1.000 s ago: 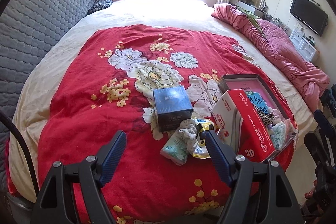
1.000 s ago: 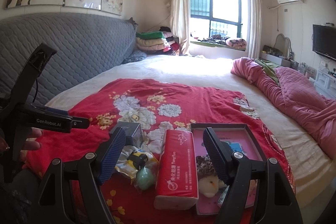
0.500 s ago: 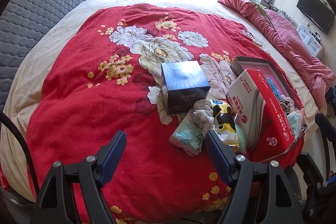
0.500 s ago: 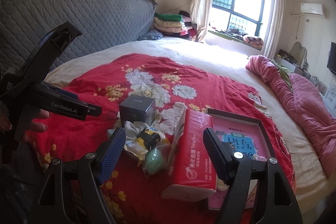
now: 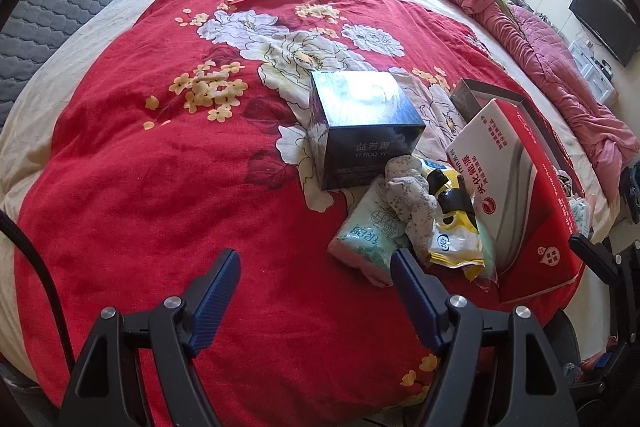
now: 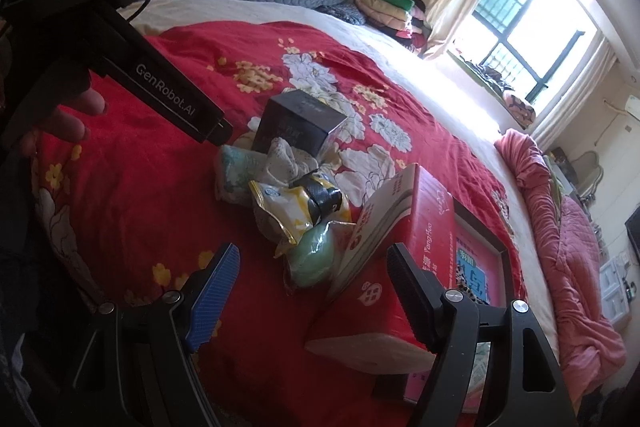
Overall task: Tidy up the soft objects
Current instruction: 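Grasp the green tissue packet with the left gripper while the right grasps the green bagged ball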
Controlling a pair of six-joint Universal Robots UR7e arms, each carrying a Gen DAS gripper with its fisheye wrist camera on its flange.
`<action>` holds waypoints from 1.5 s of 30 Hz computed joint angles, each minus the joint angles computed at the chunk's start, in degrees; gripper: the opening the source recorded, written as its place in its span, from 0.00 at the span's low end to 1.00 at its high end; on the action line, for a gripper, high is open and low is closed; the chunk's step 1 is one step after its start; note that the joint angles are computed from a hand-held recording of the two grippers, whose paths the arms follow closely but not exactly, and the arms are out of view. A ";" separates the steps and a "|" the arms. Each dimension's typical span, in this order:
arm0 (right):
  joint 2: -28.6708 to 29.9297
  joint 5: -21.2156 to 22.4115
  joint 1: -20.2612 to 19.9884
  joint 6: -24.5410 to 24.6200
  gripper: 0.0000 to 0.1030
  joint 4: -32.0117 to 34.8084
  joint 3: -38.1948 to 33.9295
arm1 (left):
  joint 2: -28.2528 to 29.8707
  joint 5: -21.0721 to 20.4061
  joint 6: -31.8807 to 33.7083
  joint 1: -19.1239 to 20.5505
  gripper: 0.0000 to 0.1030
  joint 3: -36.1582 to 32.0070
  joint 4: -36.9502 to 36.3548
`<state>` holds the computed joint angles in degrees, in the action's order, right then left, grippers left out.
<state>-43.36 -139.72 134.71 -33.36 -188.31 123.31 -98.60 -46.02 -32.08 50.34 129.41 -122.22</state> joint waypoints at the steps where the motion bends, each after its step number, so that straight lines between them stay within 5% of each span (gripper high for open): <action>1: 0.27 -0.43 -0.22 -0.21 0.75 0.43 -0.15 | 0.38 -0.40 0.50 0.31 0.74 0.04 -0.66; 9: 4.35 -3.68 -0.78 -7.51 0.75 -4.47 -1.56 | 3.14 -2.18 2.80 1.45 0.74 0.09 -2.92; 12: 3.50 -0.77 -1.18 -6.68 0.75 -3.93 -1.21 | 4.29 -2.60 4.03 2.08 0.74 -0.19 -4.29; 21: 7.50 -0.91 -2.35 -11.42 0.75 -6.83 -4.29 | 6.35 -3.92 6.23 5.50 0.74 -0.99 -8.24; 33: 10.10 -6.36 -3.88 -9.57 0.75 -0.59 -6.54 | 7.74 -5.85 8.87 6.49 0.74 -1.06 -10.62; 37: 12.77 -7.43 -4.21 -14.77 0.74 -4.76 -7.44 | 8.10 -6.77 9.27 7.06 0.74 -1.13 -11.64; 45: 16.87 -9.09 -6.06 -22.96 0.41 -10.57 -10.17 | 8.84 -7.74 10.82 7.82 0.74 -0.92 -14.45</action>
<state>-26.48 -148.81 128.65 -56.31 -198.88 113.13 -89.76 -53.76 -21.26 58.16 128.49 -136.67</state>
